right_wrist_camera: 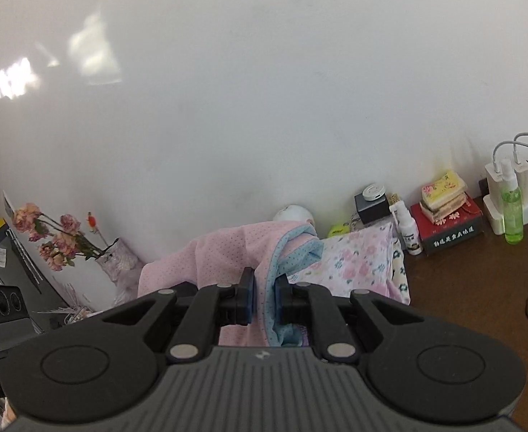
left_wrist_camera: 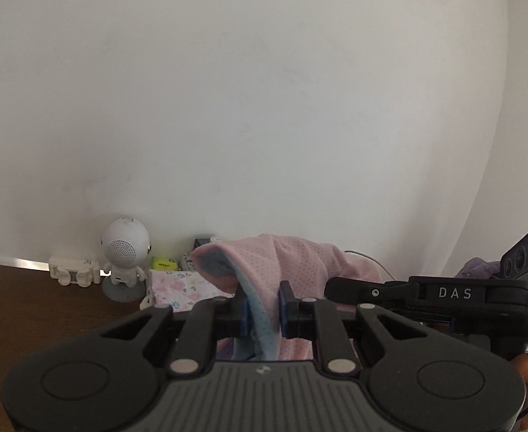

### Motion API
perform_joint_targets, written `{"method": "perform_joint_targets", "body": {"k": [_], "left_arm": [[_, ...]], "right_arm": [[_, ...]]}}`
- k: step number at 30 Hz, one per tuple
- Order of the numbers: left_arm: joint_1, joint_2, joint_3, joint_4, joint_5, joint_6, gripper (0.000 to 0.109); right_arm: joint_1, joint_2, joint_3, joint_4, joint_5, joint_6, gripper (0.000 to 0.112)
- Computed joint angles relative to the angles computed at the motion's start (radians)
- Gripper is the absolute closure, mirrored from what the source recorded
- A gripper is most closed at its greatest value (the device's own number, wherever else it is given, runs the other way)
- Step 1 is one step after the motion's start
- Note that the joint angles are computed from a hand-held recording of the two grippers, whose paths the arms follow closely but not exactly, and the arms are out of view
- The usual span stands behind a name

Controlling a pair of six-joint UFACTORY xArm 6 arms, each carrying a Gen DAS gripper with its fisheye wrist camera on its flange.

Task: Fold clothes
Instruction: 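Carry the bundle with both grippers to the floral clothes stack by the wall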

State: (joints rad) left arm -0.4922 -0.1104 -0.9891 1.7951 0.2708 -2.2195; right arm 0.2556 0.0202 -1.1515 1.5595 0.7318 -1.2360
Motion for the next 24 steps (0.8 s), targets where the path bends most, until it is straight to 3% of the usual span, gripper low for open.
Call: {"method": "perform_joint_targets", "body": {"k": [7,11,15,17,18,20,22,24], "left_arm": [[0.163,0.32,-0.274,0.029,-0.148,-0.017,0.094],[0.195,0.394,-0.333,-0.003,-0.155,0.01,0.094],[0.214,0.443,-0.364,-0.152,-0.162,0.161,0.094],[0.213,0.449,-0.359,-0.187,-0.155,0.177,0.091],[0.216,0.456,-0.36,-0.2,-0.158,0.175,0.09],[0.215,0.452,-0.356,-0.13,-0.145,0.071,0.069],[0.201,0.418,-0.329,0.016,-0.103,-0.079,0.064],[0.181,0.363,-0.277,0.102,-0.047,-0.148,0.062]], "right_arm": [[0.042,0.371,-0.368,-0.039,-0.071,0.099,0.102],[0.048,0.505,-0.502,-0.084,-0.064,0.19,0.102],[0.057,0.566,-0.546,-0.073,-0.072,0.193,0.102],[0.056,0.585,-0.557,-0.061,-0.068,0.199,0.102],[0.053,0.594,-0.561,-0.051,-0.062,0.201,0.101],[0.051,0.598,-0.559,-0.026,-0.072,0.191,0.092],[0.053,0.568,-0.524,-0.001,-0.122,0.146,0.067],[0.055,0.519,-0.468,0.082,-0.168,0.026,0.066]]}}
